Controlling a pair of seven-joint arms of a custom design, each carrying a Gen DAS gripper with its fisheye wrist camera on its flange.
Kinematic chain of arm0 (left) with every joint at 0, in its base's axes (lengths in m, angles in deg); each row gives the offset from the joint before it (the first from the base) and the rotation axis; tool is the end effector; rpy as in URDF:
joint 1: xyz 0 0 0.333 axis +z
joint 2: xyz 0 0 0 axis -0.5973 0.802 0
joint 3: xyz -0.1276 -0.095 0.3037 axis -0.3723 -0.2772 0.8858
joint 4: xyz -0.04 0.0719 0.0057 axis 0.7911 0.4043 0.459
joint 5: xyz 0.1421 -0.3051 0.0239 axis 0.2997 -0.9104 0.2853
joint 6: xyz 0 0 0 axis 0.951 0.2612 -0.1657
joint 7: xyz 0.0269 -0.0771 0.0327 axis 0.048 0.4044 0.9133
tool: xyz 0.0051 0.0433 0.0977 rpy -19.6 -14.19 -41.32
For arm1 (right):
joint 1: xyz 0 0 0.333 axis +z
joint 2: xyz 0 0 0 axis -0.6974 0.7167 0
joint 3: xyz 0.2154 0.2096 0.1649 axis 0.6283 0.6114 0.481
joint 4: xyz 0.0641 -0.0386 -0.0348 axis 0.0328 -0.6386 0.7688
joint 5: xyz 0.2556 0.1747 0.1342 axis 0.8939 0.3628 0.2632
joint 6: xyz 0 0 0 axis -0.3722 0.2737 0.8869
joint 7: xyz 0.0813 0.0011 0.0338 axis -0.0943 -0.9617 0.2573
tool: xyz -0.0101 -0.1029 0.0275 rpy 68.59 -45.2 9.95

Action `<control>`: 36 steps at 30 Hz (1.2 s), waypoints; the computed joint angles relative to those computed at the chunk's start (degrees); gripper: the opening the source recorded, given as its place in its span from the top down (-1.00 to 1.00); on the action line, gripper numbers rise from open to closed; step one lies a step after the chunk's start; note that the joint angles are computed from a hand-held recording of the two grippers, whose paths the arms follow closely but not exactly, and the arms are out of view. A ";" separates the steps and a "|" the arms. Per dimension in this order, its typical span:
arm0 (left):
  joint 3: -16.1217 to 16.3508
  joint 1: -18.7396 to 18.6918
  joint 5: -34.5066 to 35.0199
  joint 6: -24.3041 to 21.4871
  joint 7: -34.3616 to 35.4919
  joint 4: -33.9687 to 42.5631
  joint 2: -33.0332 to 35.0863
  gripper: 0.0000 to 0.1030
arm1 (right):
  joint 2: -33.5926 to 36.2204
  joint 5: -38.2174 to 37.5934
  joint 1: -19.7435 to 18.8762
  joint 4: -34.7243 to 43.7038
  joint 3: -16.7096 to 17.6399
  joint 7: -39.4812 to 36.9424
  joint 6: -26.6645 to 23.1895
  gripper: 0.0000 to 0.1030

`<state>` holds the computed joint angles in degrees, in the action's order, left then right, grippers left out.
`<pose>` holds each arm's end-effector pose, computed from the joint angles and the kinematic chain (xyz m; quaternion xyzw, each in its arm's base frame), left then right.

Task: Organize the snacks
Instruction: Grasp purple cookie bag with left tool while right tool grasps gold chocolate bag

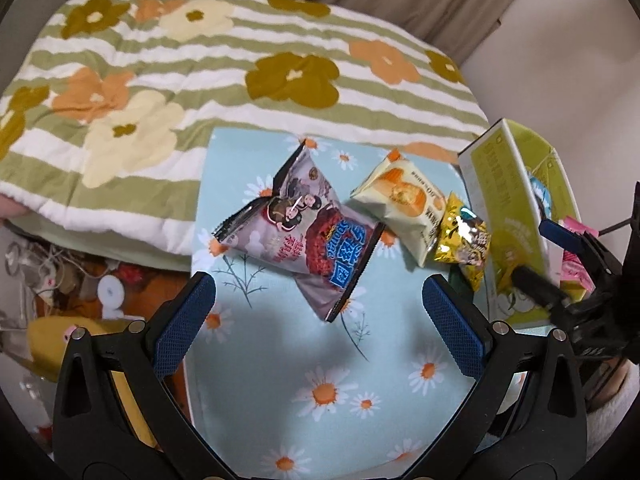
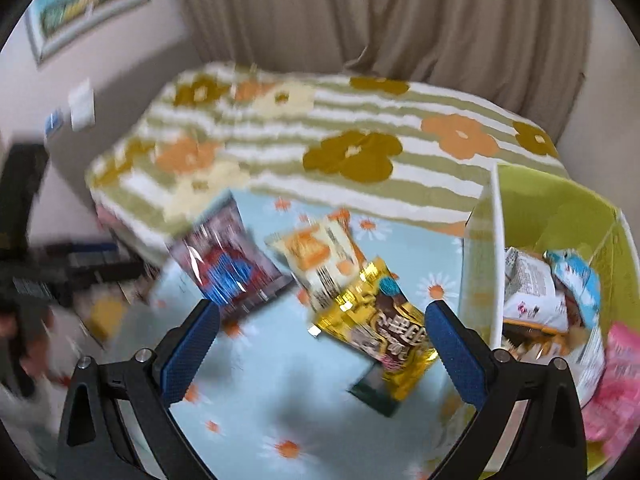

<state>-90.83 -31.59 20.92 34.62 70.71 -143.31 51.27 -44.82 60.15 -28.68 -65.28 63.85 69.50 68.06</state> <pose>0.6658 -0.0404 0.5720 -0.6462 0.7239 -0.2415 0.0053 0.6128 0.1959 0.5790 -0.7632 0.5903 -0.1442 0.2196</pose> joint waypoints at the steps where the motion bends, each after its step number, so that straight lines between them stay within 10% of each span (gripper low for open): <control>1: -0.11 0.08 -0.35 -0.64 -0.27 0.69 0.92 -0.99 | 1.12 -0.88 -0.10 1.60 0.07 -2.06 -2.75 -0.98; 11: 0.04 -1.40 -0.49 -1.18 -13.21 4.62 6.77 -0.99 | 11.87 -10.10 1.48 16.50 -1.33 -20.32 -21.95 -0.92; 16: 0.02 -3.05 2.17 -1.47 -18.06 8.28 9.90 -0.99 | 16.57 -10.44 1.38 22.54 -2.22 -25.75 -28.46 -0.53; 36: 0.19 -5.65 9.02 -4.61 -28.49 20.91 19.53 -0.99 | 25.74 -8.49 1.56 38.19 -3.53 -32.02 -41.80 -0.08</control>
<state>-90.63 -37.24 29.94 30.01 42.22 -122.40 70.80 -19.08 51.67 -27.12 -27.09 60.32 37.48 26.26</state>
